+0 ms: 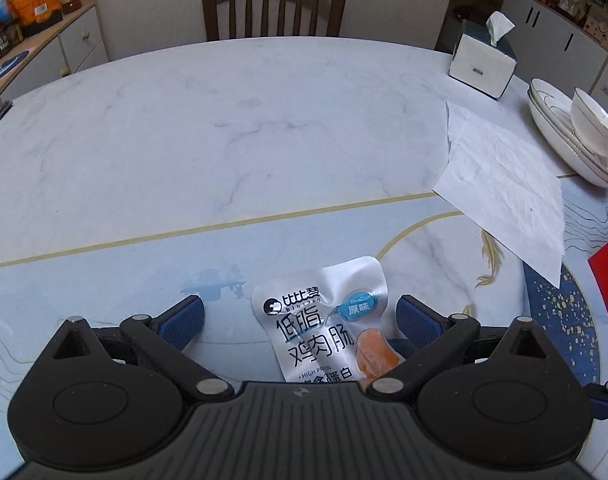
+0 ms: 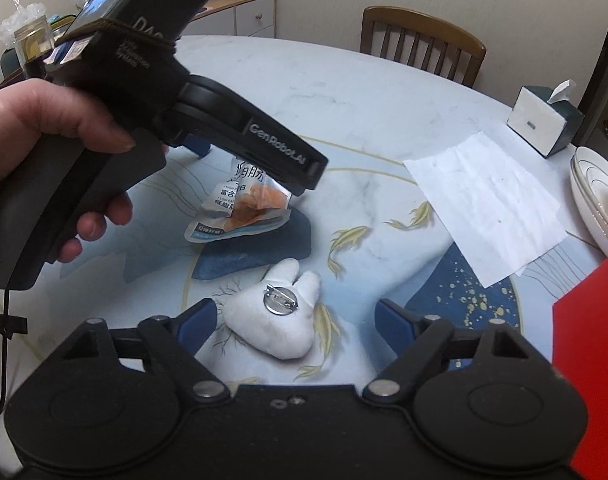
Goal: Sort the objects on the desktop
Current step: 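Grasp the white chicken snack packet with the left tool while the right tool grasps the white rabbit toy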
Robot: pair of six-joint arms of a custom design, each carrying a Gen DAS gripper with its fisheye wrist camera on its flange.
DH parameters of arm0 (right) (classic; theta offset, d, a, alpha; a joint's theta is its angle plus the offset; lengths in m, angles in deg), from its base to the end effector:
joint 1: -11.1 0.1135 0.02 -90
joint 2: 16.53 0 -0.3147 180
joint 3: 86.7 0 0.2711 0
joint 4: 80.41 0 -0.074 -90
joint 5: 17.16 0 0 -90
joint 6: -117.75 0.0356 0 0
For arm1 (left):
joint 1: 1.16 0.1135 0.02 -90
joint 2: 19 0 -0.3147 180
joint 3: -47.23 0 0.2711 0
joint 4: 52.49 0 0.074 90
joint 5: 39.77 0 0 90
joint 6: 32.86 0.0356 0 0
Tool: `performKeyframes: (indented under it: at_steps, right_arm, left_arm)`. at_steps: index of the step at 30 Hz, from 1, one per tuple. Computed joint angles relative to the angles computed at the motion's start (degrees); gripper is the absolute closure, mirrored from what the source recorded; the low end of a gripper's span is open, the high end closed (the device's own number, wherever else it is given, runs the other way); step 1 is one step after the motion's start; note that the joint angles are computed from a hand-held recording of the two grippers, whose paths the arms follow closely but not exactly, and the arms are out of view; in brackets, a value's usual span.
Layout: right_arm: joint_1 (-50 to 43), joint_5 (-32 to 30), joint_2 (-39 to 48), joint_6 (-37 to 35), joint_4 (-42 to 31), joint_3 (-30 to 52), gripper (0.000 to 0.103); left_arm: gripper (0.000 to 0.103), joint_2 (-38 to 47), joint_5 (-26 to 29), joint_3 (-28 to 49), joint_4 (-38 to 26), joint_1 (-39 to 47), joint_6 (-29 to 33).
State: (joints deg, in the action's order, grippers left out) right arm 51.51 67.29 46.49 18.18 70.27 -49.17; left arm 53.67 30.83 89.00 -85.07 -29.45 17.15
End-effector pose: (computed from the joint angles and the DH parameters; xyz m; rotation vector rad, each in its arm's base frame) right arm 0.1386 0.1226 0.1878 -1.1147 2.2987 0.3347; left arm 0.1878 -0.0877 0.1784 -0.3654 2.5496 0.0237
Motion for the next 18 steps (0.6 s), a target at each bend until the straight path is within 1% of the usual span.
performKeyframes:
  at_steps: [5, 8, 11, 13, 14, 16, 18]
  right_arm:
    - [1.24, 1.0, 2.42, -0.12, 1.5, 0.24, 0.028]
    - [1.46, 0.98, 3.29, -0.11, 1.95, 0.17, 0.029]
    - [1.33, 0.71, 4.01, 0.08, 2.24, 0.08, 0.03]
    - [1.25, 0.64, 4.22, 0.37, 2.85, -0.08, 0.031]
    - [1.0, 0.33, 4.38, 0.37, 3.12, -0.11, 0.034]
    - [0.21, -0.64, 4.69, 0.37, 3.39, -0.03, 0.037]
    - [-0.44, -1.42, 4.83, 0.16, 3.46, 0.09, 0.042]
  left_arm:
    - [0.001, 2.52, -3.02, 1.47, -2.11, -2.27, -2.7]
    - [0.004, 3.26, -4.65, 2.06, -3.36, -3.4, -4.33]
    - [0.012, 3.23, -5.18, 2.36, -3.51, -3.54, -4.66]
    - [0.022, 2.99, -5.31, 2.49, -3.34, -3.7, -3.91]
    - [0.024, 2.86, -5.24, 2.56, -3.37, -3.67, -3.61]
    - [0.033, 2.41, -5.34, 2.49, -3.24, -3.67, -2.98]
    - [0.034, 1.83, -5.16, 2.16, -3.05, -3.59, -2.46]
